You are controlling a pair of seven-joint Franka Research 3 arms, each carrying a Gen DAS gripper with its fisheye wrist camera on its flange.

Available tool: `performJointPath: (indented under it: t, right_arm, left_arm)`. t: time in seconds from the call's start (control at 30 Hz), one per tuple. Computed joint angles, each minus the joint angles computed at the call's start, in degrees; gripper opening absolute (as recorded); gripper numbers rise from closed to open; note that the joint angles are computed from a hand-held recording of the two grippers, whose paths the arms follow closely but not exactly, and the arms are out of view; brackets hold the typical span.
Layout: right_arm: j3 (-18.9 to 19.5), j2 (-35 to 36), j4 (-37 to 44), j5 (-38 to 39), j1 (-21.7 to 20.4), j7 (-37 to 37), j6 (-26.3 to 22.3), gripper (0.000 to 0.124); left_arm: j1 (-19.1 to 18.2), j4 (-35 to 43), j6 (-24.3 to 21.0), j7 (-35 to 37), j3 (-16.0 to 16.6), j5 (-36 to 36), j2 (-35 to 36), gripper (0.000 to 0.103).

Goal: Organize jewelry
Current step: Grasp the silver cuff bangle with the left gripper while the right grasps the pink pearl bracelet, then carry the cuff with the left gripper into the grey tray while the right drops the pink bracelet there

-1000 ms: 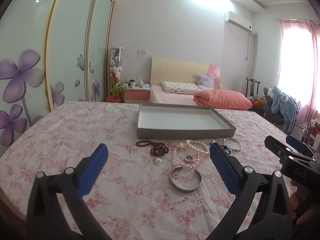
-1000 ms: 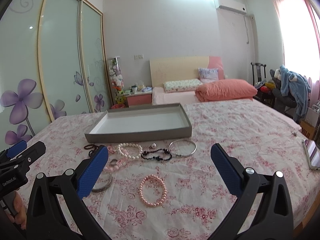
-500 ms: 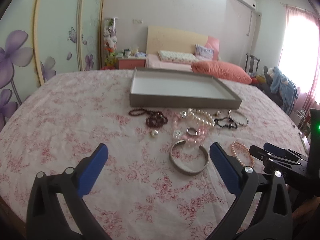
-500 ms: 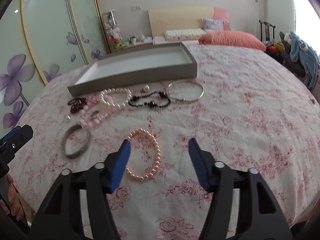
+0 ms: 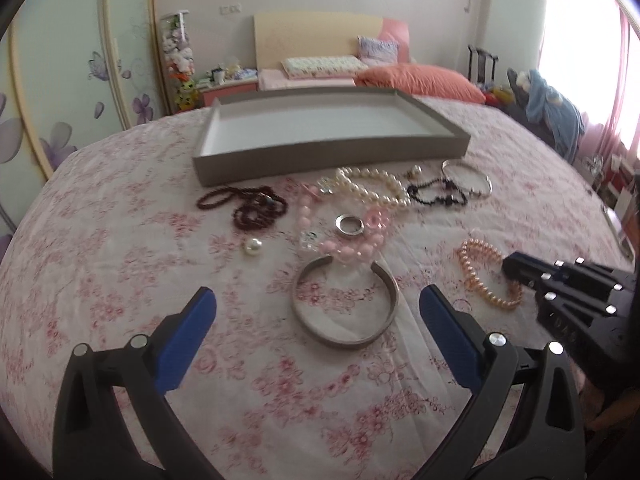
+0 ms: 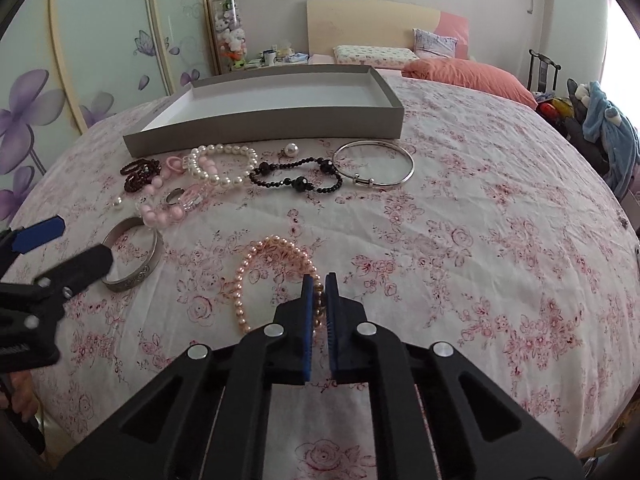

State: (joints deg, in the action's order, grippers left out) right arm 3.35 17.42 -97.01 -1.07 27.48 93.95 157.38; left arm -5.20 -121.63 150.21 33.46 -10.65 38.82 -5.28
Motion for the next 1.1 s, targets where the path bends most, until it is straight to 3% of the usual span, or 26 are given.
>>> performJointPath:
  t: [0.23, 0.37, 0.57, 0.67, 1.1]
  right_arm:
    - [-0.15, 0.88, 1.0, 0.56, -0.35, 0.58, 0.17, 0.007]
    - [-0.11, 0.93, 1.07, 0.9, -0.4, 0.33, 0.1, 0.007]
    - [-0.13, 1.01, 1.31, 1.18, -0.36, 0.15, -0.04, 0.007]
    - [-0.04, 1.0, 1.3, 1.37, -0.45, -0.09, 0.02, 0.007]
    - [2.65, -0.02, 0.24, 8.58, -2.39, -5.96, 2.72, 0.007]
  left_arm:
    - [-0.87, 3.73, -2.44, 6.65, 0.7, -6.18, 3.86, 0.099]
    - [-1.11, 5.68, -3.42, 8.65, 1.01, -8.54, 5.87, 0.081]
    - [-1.73, 6.62, -3.67, 8.75, 1.21, -7.83, 6.9, 0.077]
    - [-1.9, 6.69, -3.23, 8.11, 1.3, -6.75, 7.0, 0.067]
    - [-1.07, 2.08, -0.87, 6.96, 1.39, -8.31, 3.17, 0.066]
